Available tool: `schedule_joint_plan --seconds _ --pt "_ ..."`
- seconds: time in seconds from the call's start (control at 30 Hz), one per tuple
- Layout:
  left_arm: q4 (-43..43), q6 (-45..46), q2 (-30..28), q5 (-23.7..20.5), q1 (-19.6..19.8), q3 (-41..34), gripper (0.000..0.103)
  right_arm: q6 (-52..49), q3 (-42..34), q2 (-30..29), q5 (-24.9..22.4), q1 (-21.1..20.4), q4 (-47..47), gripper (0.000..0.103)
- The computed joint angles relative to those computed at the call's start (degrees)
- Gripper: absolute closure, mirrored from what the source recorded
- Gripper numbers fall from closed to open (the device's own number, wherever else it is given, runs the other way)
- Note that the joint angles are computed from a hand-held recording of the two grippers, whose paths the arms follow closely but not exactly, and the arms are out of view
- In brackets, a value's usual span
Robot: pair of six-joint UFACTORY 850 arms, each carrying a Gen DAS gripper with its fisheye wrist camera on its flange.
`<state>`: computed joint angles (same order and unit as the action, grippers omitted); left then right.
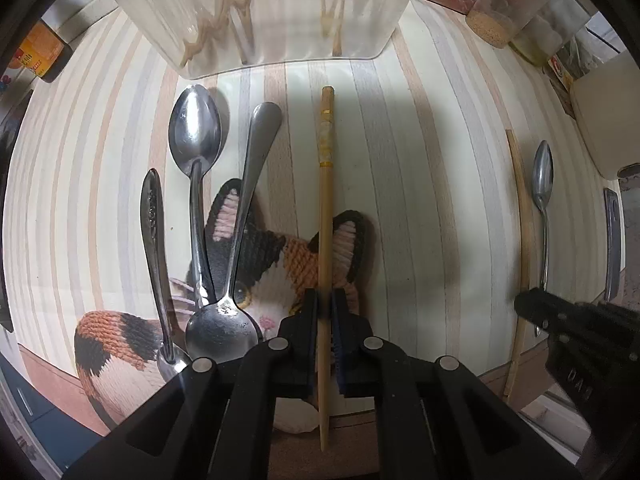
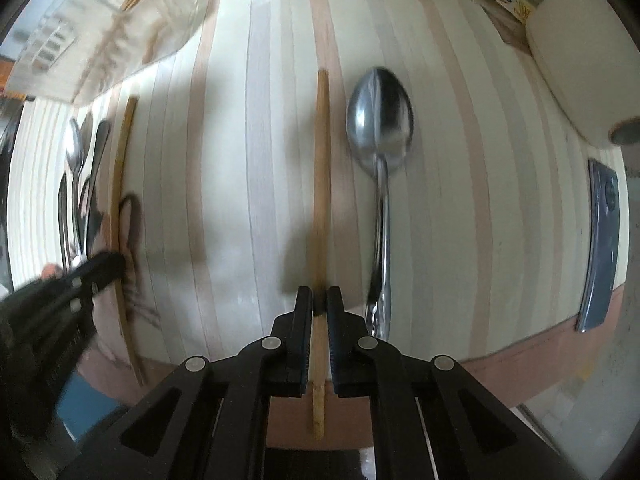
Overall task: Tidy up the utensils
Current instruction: 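Lift both chopsticks and carry them over the clear basket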
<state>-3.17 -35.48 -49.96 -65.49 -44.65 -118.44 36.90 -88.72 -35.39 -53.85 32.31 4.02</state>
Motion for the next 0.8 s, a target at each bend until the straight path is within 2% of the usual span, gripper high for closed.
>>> schedule_joint_plan --seconds 0.1,0.37,0.6,0.8 --pt "-0.21 0.31 -0.32 -0.14 0.24 -0.43 0.096 2.23 1.95 1.17 0.93 1.49 -0.57 0.095" --pt "0.12 0.74 -0.33 -0.44 0.44 -0.53 0.096 4.93 -1.85 -1.46 -0.28 3.13 -0.65 0.094" --pt "1.74 -0.17 -1.05 -1.12 -0.31 -2.10 0.099 4.96 3.24 2.56 2.38 1.52 -0.89 0.096" --pt "4.12 -2.25 1.44 0.48 -1.27 -1.58 0.099 5.65 5.59 6.53 4.33 1.38 -2.27 0.096"
